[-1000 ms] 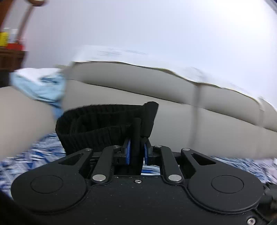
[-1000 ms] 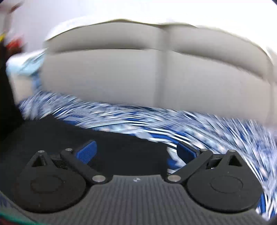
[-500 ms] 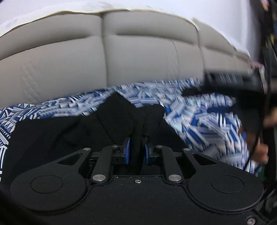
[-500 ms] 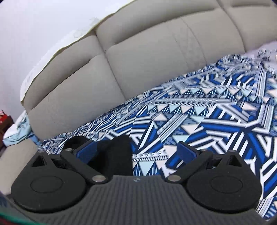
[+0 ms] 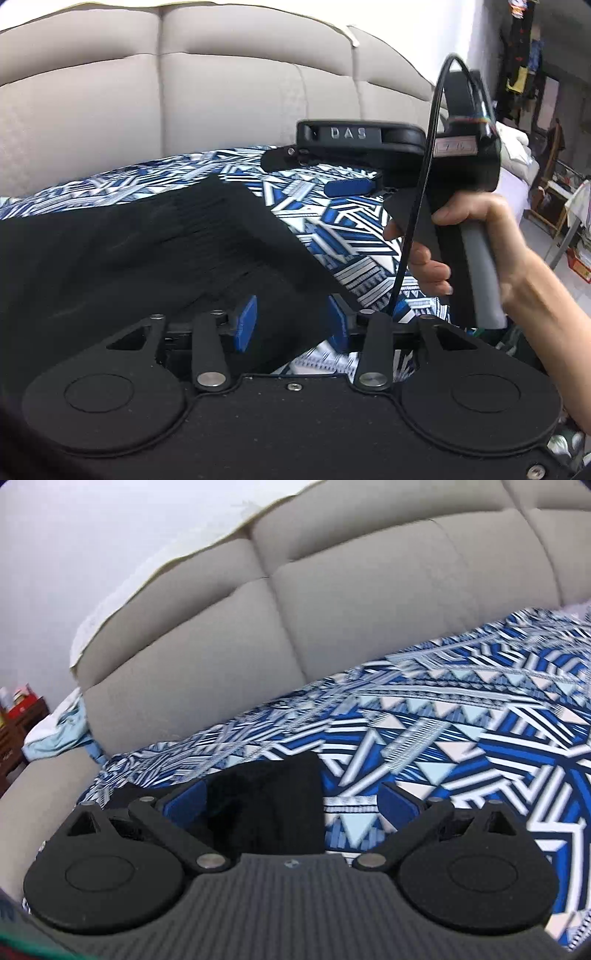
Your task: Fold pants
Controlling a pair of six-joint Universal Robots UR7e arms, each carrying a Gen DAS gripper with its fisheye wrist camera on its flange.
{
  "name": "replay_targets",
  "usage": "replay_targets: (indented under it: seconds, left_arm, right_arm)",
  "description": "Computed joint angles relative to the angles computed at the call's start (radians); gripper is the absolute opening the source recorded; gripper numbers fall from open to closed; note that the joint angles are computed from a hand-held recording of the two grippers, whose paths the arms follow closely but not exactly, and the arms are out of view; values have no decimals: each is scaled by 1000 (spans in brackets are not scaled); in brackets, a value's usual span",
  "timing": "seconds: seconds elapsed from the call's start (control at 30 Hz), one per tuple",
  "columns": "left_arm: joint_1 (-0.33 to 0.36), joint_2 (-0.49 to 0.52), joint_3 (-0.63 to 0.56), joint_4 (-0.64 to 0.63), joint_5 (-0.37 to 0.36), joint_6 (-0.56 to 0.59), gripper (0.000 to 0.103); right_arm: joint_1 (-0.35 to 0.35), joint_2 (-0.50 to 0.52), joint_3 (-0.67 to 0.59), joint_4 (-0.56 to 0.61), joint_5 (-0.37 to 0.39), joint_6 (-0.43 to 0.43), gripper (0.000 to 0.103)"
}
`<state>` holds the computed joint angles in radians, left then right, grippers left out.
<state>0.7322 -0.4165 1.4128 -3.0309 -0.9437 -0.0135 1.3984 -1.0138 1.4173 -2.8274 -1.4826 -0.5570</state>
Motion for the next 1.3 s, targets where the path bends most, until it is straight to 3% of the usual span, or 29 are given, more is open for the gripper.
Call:
replay_targets:
  seconds: [0.17, 0.33, 0.53, 0.77, 0.97, 1.1, 1.2, 1.3]
  left_arm:
    - [3, -89, 88, -56, 125, -80, 41]
    - [31, -68, 32, -137, 371, -91, 38]
    - [104, 2, -123, -170, 428, 17, 32]
    - [157, 78, -271, -16, 452, -45, 32]
    - [167, 112, -306, -22, 470, -20, 32]
    - [168, 125, -332, -10, 482, -15, 32]
    - [170, 148, -368, -9, 490, -16, 32]
    - [168, 186, -422, -32, 501, 31, 32]
  right_arm:
    - [25, 21, 14, -33, -1, -75, 103]
    - [64, 80, -11, -38, -76, -174, 103]
    - [85, 145, -64, -46, -162, -174, 103]
    - [74, 164, -115, 63, -134, -114, 101]
    - [72, 158, -104, 65, -118, -137, 77]
    - [66, 148, -89, 35, -101, -136, 49]
    - [61, 137, -81, 18, -78, -115, 39]
    - [62, 133, -57, -51, -68, -133, 36]
